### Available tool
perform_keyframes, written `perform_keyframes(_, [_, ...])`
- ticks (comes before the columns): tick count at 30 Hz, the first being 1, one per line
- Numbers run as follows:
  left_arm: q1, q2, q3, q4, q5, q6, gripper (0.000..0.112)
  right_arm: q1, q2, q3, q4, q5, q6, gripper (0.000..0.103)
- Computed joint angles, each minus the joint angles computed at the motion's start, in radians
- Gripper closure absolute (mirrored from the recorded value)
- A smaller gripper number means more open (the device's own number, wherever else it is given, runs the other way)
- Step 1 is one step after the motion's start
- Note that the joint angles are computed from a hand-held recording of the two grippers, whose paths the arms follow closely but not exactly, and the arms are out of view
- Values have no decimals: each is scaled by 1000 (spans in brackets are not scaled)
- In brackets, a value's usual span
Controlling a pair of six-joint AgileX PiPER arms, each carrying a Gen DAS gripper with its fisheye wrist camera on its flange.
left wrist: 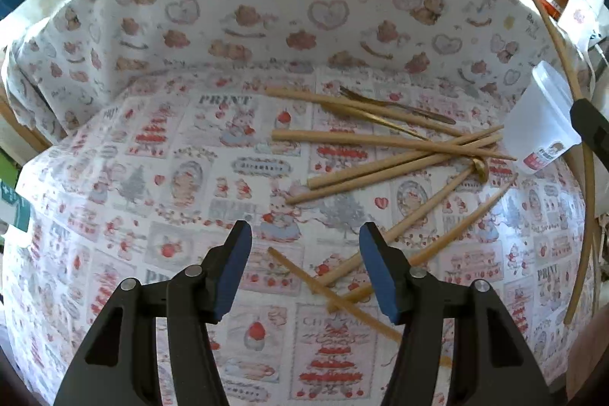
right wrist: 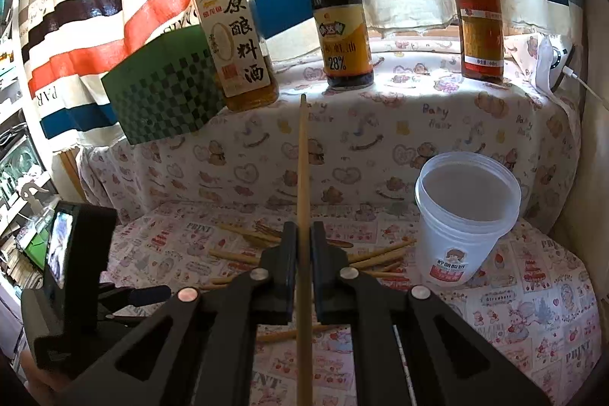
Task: Organize utensils
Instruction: 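Close the left tool on another wooden chopstick while the right tool holds its chopstick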
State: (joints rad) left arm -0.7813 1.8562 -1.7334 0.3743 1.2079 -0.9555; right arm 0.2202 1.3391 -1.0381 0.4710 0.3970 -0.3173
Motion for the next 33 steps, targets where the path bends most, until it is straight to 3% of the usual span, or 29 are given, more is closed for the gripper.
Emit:
perform_keyframes(2, [18, -18, 10, -28, -12, 16, 54, -7, -8, 1, 26, 6, -21, 97])
perform_keyframes(7, [43, -131, 167, -183, -138, 54, 54, -11, -25, 2, 68, 24, -58, 97])
perform_keyframes(9, [40, -128, 174, -233, -139, 82, 56, -10, -26, 0, 80, 32, -69, 97])
perform_keyframes(11, [17, -106, 153, -199, -115, 49, 65, -5, -30, 2, 75, 30, -64, 97])
perform_keyframes(13, [13, -68, 125, -169, -95, 12, 82, -4, -34, 4, 76, 29, -63, 97])
perform_keyframes(24, [99, 42, 0, -87, -117, 13, 108, -27, -24, -3, 123, 53, -96, 97])
perform_keyframes(29, [122, 20, -20, -56, -154, 112, 107, -28, -10, -8, 127, 58, -103, 97])
perform_keyframes(30, [117, 16, -20, -38, -142, 114, 100, -28, -7, -9, 120, 57, -93, 97])
perform_keyframes(31, [108, 12, -19, -16, -119, 96, 86, -29, -4, -10, 115, 56, -85, 96])
perform_keyframes(33, [100, -23, 28, 3, -129, 65, 75, -30, 0, -12, 105, 55, -71, 97])
